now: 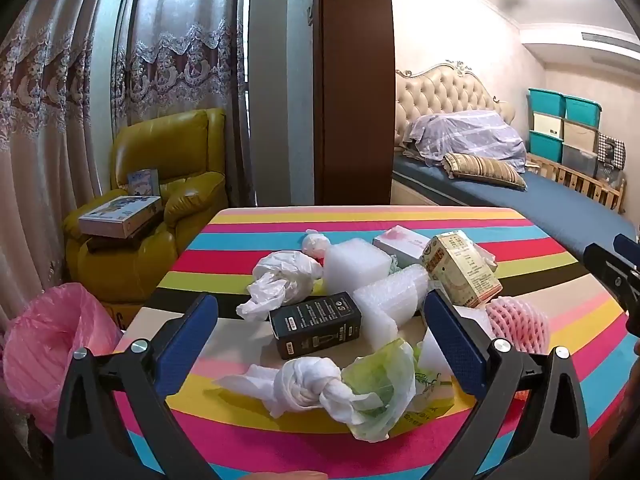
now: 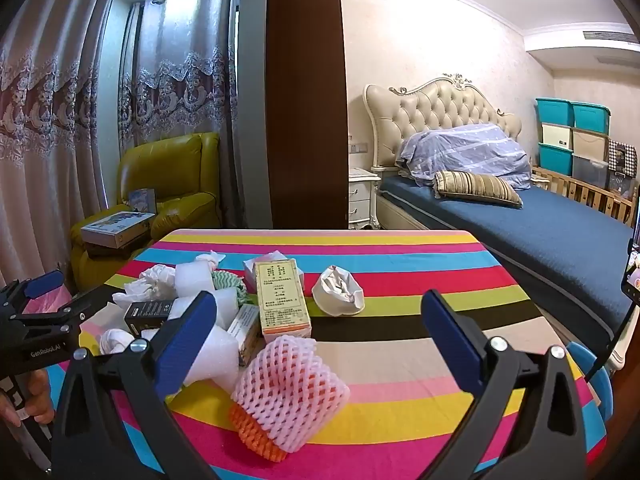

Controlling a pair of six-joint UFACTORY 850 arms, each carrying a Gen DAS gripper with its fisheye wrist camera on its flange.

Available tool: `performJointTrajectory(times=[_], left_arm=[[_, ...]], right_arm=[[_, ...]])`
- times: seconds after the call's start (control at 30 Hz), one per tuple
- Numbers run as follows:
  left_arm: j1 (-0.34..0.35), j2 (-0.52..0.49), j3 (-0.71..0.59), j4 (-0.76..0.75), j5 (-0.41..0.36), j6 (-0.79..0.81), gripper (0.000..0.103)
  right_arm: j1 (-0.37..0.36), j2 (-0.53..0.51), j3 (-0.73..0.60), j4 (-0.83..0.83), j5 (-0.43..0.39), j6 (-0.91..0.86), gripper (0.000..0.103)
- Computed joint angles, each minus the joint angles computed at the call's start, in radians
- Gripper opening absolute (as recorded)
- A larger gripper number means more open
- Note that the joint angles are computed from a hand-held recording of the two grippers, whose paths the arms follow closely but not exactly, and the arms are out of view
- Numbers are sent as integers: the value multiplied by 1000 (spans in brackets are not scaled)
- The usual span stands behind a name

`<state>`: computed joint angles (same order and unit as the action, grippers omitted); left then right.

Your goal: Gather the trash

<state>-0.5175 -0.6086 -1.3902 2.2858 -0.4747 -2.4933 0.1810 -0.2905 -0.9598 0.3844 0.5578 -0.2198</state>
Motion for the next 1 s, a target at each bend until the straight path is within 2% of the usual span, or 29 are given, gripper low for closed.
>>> performJointTrajectory(times=[0.5, 0.73, 1.0], left_arm=[[-10, 13, 13, -28, -40, 32, 97], [7, 21, 22, 53, -3, -82, 97], [14, 19, 21, 53, 4, -80, 97]], right_arm=[[1, -7, -3, -7, -1, 9, 99], [-8, -3, 6, -26, 2, 27, 99], [-7, -12, -4, -23, -3, 27, 99]])
